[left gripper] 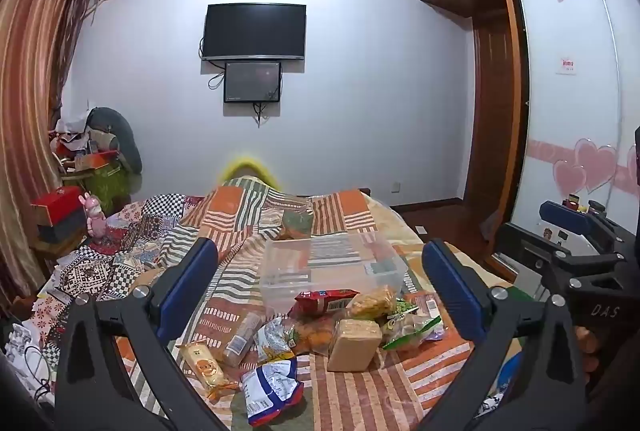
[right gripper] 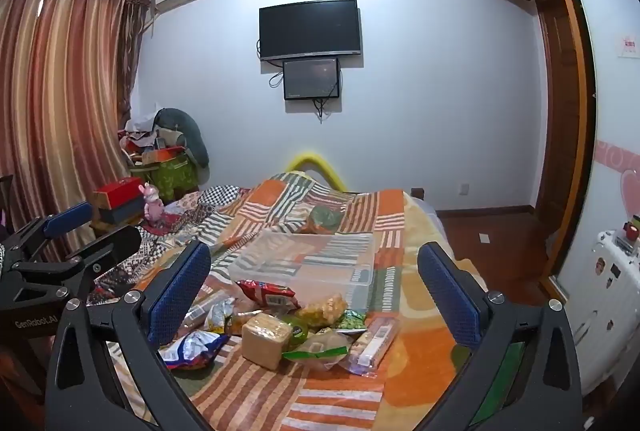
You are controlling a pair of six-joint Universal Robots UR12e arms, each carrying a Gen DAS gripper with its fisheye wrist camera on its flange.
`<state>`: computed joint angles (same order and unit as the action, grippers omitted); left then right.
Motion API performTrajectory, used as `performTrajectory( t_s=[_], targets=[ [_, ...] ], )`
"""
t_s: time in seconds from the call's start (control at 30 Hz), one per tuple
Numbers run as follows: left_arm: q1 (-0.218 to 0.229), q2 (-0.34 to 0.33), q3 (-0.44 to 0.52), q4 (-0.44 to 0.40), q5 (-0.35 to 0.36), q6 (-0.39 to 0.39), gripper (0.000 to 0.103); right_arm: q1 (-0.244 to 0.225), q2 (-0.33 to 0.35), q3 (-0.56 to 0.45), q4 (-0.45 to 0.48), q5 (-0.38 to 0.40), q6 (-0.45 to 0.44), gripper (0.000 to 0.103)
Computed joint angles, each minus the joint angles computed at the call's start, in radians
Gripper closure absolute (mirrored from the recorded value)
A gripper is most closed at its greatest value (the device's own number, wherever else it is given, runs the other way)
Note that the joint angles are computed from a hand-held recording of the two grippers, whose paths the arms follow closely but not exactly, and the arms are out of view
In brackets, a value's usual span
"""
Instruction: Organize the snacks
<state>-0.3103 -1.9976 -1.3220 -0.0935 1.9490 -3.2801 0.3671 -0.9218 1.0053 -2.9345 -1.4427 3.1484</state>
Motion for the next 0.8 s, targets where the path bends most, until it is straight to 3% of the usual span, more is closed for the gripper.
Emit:
performTrajectory(
  t_s=[0.17,0.8],
  targets=[
    [0.003,-0.006,0.018,-0.038,-0.015,-0.018,0.0,0.001,0.0,0.001,-0.005,-0.002,0.003,0.0],
    [0.01,-0.002,-0.005,0.006,-0.035,-0.01,0.0,-0.001,-0.002,0.009,-0.018,-0.001,0.014,0.0]
  ],
)
